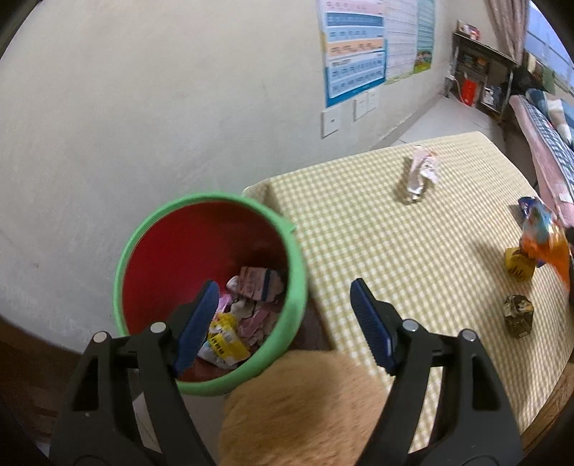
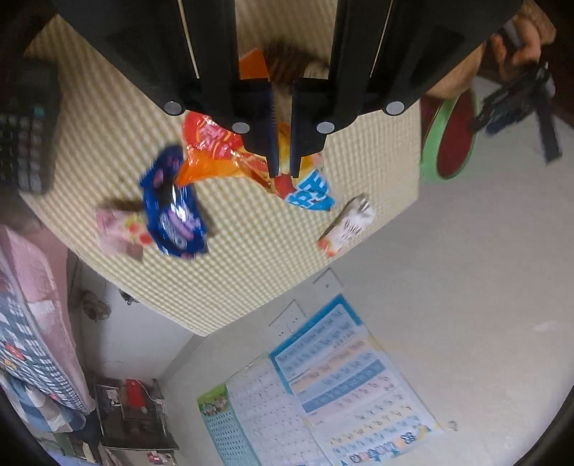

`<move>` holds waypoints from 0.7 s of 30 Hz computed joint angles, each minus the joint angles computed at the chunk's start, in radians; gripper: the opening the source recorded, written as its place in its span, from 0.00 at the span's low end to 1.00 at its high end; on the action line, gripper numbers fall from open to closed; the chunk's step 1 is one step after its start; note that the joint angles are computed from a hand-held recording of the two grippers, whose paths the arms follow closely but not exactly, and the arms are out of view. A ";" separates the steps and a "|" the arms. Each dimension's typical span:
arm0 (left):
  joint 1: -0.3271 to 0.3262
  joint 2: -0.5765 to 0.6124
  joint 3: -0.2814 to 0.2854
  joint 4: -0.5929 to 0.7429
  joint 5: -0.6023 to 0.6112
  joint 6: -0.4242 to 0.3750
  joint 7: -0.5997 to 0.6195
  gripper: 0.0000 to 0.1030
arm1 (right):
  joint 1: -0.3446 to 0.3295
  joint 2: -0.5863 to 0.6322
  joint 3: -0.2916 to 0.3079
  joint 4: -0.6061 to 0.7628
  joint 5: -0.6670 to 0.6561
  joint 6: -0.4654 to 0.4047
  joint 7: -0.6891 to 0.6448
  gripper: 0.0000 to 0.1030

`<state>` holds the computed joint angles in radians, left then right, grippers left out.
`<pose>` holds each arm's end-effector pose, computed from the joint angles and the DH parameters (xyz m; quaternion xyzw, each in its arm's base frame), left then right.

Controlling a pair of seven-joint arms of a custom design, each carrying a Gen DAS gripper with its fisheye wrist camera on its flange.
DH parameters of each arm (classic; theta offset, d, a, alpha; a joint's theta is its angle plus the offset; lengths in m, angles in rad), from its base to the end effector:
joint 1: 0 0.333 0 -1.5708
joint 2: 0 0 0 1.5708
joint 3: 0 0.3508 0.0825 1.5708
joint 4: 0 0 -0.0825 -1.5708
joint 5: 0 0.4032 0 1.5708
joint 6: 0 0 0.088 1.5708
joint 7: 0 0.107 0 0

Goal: Collect trash
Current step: 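Grasp the blue-orange chip bag with the right gripper while the left moves toward the table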

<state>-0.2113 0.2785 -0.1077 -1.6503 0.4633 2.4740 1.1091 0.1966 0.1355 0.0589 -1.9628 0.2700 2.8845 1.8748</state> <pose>0.6791 -0.2161 0.5385 -0.6257 0.7134 -0.1777 0.2607 0.6389 0.1490 0.5226 -0.5522 0.7375 -0.1093 0.3730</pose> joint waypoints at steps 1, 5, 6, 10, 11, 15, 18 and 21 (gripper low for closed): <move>-0.004 0.006 -0.001 0.004 0.005 0.005 0.001 0.71 | 0.006 -0.030 0.002 -0.039 0.000 0.009 0.009 0.06; -0.012 0.042 -0.012 0.036 -0.024 -0.031 0.031 0.71 | 0.029 -0.097 0.002 -0.119 -0.022 -0.021 0.059 0.09; -0.012 0.045 -0.013 0.039 -0.038 -0.038 0.034 0.71 | 0.032 -0.103 0.006 -0.125 0.010 -0.039 0.033 0.12; -0.009 0.016 -0.004 0.003 -0.045 -0.009 0.012 0.70 | 0.044 -0.140 0.008 -0.167 0.091 -0.021 -0.045 0.58; -0.007 0.006 0.000 -0.008 -0.043 -0.002 0.001 0.70 | 0.044 -0.149 0.004 -0.178 0.021 -0.007 0.002 0.59; 0.009 -0.007 0.003 -0.020 -0.059 -0.008 -0.033 0.70 | 0.029 -0.124 -0.012 -0.109 -0.192 -0.116 0.080 0.66; 0.022 -0.010 -0.003 -0.027 -0.083 -0.008 -0.033 0.70 | 0.034 -0.039 -0.021 0.022 -0.350 -0.235 0.059 0.66; 0.027 -0.018 -0.006 -0.037 -0.089 -0.004 -0.028 0.71 | 0.021 0.032 -0.009 0.098 -0.267 -0.305 -0.057 0.66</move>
